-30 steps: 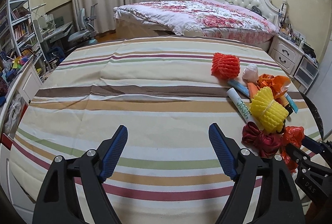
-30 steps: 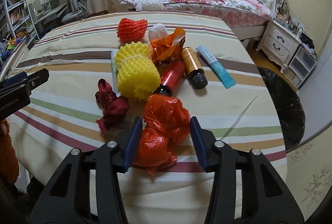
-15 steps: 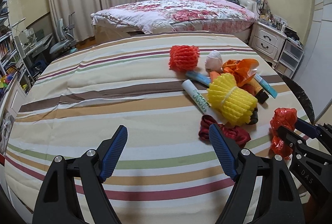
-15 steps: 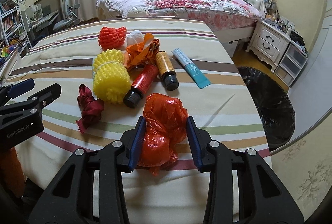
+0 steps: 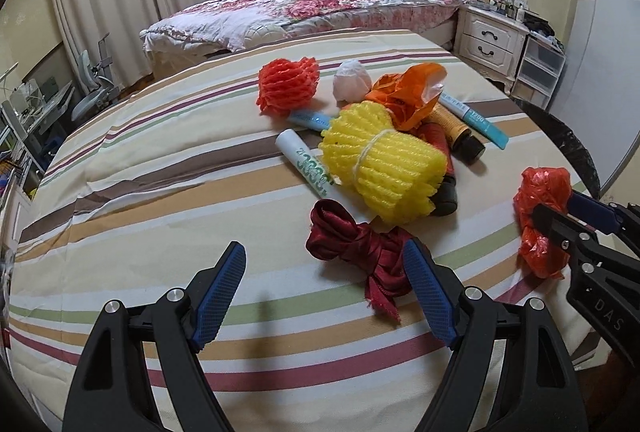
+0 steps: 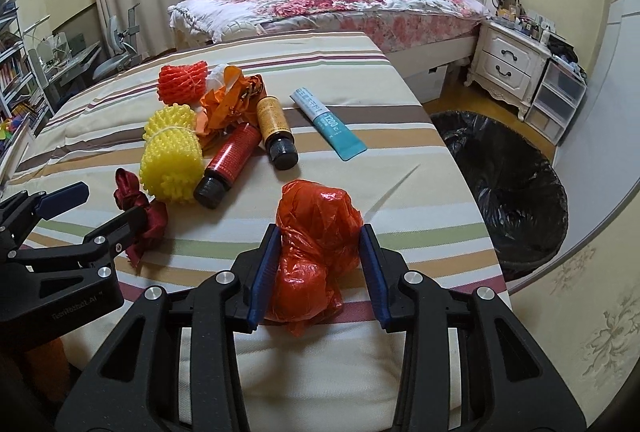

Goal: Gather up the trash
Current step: 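Grasp the dark red ribbon with the left tool while the right tool holds the red bag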

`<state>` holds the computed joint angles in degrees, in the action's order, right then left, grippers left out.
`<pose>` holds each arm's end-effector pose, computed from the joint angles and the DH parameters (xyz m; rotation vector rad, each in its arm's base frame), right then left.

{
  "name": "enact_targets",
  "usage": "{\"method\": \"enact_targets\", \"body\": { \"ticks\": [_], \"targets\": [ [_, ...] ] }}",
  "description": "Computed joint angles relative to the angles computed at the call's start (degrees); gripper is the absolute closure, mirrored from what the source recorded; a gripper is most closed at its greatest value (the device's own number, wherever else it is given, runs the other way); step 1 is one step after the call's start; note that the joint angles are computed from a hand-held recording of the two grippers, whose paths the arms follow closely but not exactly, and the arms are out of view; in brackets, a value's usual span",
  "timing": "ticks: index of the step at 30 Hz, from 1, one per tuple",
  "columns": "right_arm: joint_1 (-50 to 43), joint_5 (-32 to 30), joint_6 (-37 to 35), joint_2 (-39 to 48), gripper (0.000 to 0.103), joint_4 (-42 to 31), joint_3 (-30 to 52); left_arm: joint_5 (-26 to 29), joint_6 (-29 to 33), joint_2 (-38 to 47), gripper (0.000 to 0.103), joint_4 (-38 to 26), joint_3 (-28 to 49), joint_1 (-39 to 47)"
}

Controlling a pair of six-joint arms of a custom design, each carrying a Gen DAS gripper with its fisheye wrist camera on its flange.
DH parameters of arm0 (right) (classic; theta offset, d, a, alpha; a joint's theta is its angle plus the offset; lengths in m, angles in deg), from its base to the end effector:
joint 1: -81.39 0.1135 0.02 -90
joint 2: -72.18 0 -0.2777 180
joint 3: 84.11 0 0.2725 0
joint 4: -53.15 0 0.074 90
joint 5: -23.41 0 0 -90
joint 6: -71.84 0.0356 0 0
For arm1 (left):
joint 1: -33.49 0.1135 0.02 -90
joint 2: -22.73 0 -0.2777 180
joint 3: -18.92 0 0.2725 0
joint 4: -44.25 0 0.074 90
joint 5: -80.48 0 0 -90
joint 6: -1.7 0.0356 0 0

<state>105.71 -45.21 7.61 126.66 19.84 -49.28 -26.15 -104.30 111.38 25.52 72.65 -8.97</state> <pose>0.1692 0.0622 0.1624 0.1825 2.4030 -0.0703 0.2289 -0.1957 0.1481 0.4465 2.4131 -0.0803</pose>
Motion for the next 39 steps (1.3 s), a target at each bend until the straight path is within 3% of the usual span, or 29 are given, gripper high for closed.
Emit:
{"method": "enact_targets", "body": {
  "ticks": [10, 18, 26, 28, 30, 32, 36, 39],
  "targets": [
    [1.16, 1.56, 0.18, 1.04, 0.063, 0.52, -0.09, 4.6, -2.24, -2.87, 0.023, -1.22, -2.87, 5.86],
    [2.18, 2.19, 0.92, 1.34, 0.063, 0.16, 0.15, 6.04, -0.79, -5.52, 0.023, 0.09, -3.9, 3.97],
    [2.19, 2.1, 1.03, 1.41, 0.063, 0.16, 0.25, 7.9, -1.08, -2.66, 0.021, -0.07, -1.97, 4.33],
    [2.17, 2.09, 1.0, 1.48, 0.063, 0.28, 0.23, 9.98, -1.05, -2.95, 0.027, 0.59, -2.43, 5.1],
    [2.14, 2.08, 1.03, 1.39, 0.063, 0.23, 0.18, 14.46, -0.2, -3.37, 0.044, 1.99, -3.35, 6.47],
    [2.25, 2.21, 1.03, 1.43, 0.063, 0.22, 0.19, 17.87, 0.25, -3.49, 0.053, 2.72, -3.92, 7.49],
    [2.59, 2.38, 1.34, 1.38, 0.063, 0.22, 0.06, 18.67, 0.05, -4.46, 0.067, 2.67, -4.6, 7.68],
    [2.51, 2.35, 1.25, 1.31, 0.063, 0.21, 0.07, 18.45, -0.23, -6.26, 0.071, 2.92, -5.64, 7.71]
  ]
}}
